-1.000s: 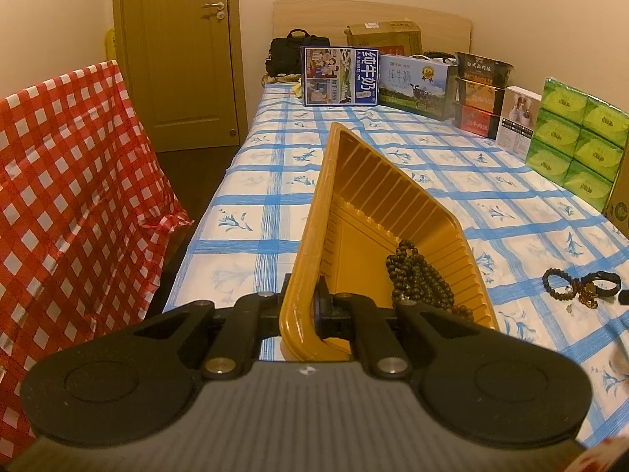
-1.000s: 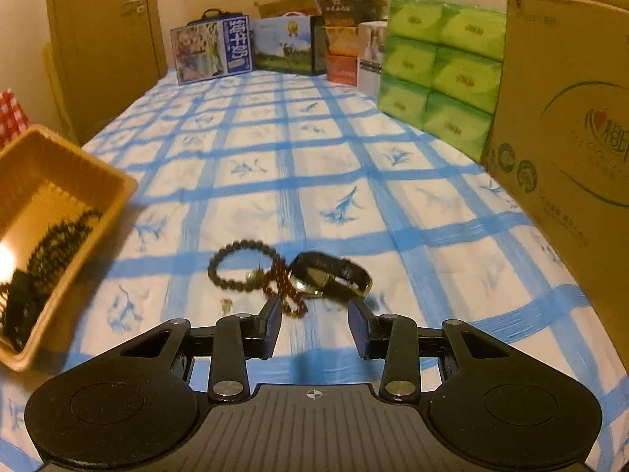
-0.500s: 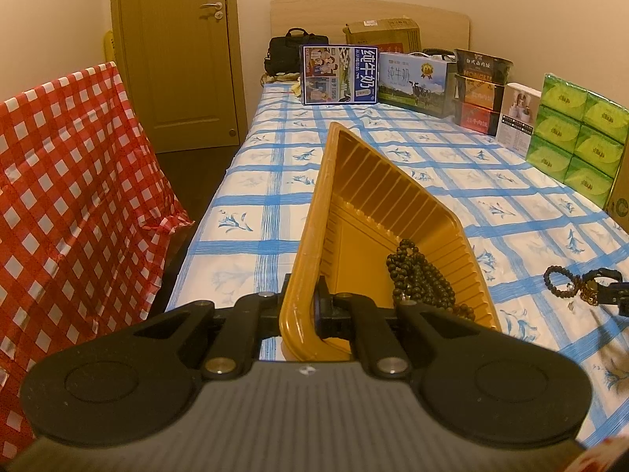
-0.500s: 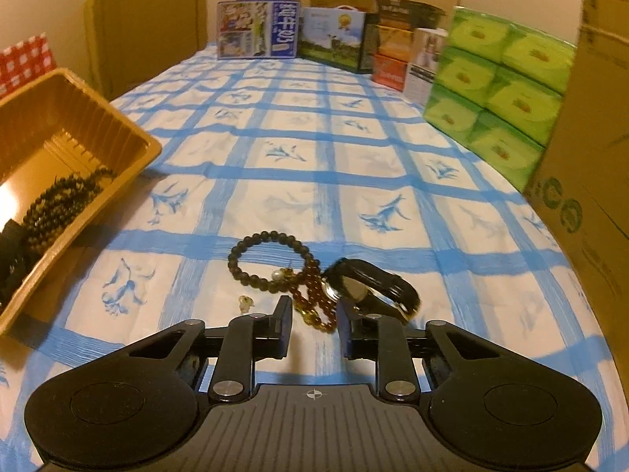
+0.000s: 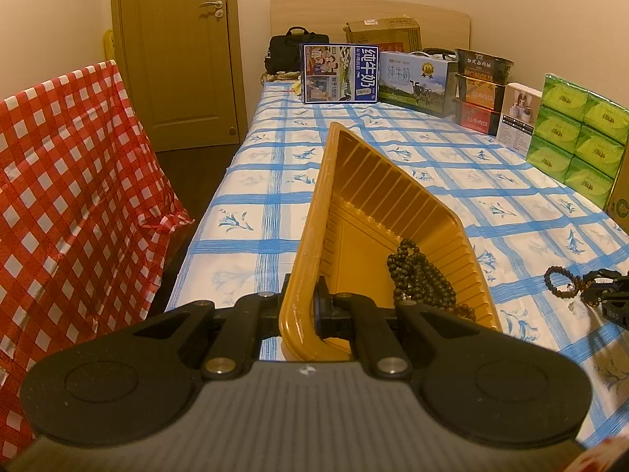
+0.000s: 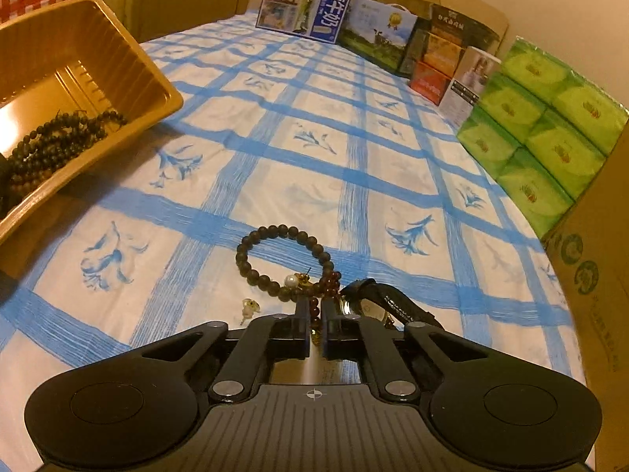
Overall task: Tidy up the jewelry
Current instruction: 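Grasp the red bead strand beside the watch with the right gripper, then carry the red bead strand into the orange tray and release it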
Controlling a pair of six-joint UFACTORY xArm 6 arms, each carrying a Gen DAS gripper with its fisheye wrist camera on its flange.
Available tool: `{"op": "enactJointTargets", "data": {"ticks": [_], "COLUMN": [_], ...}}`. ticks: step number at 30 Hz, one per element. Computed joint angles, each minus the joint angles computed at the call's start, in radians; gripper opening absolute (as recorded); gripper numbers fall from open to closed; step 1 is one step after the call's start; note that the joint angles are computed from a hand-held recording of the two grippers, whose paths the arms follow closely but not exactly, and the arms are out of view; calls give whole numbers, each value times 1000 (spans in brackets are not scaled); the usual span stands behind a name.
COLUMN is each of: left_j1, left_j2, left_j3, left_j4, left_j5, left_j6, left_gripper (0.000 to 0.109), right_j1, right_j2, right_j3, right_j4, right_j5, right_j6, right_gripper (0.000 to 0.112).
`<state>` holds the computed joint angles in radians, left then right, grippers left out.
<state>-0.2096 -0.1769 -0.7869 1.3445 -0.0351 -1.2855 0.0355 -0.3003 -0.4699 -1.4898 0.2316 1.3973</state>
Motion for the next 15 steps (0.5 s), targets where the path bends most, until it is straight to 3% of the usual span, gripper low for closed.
{"op": "enactJointTargets", "data": {"ticks": [8, 15], "left_j1": [-2, -3], "left_j2": [1, 3], "left_j3": [-2, -3], "left_j4": [5, 5], "left_j5": [2, 3], "left_j6": [-6, -7], "left_gripper": [7, 7], "right_j1": [-1, -14], "right_j2": [-124, -272], "right_j3": [54, 102], "right_j4": [74, 313], "right_j5": [-10, -50], "right_j6": [-20, -201], "right_gripper": [4, 4]}}
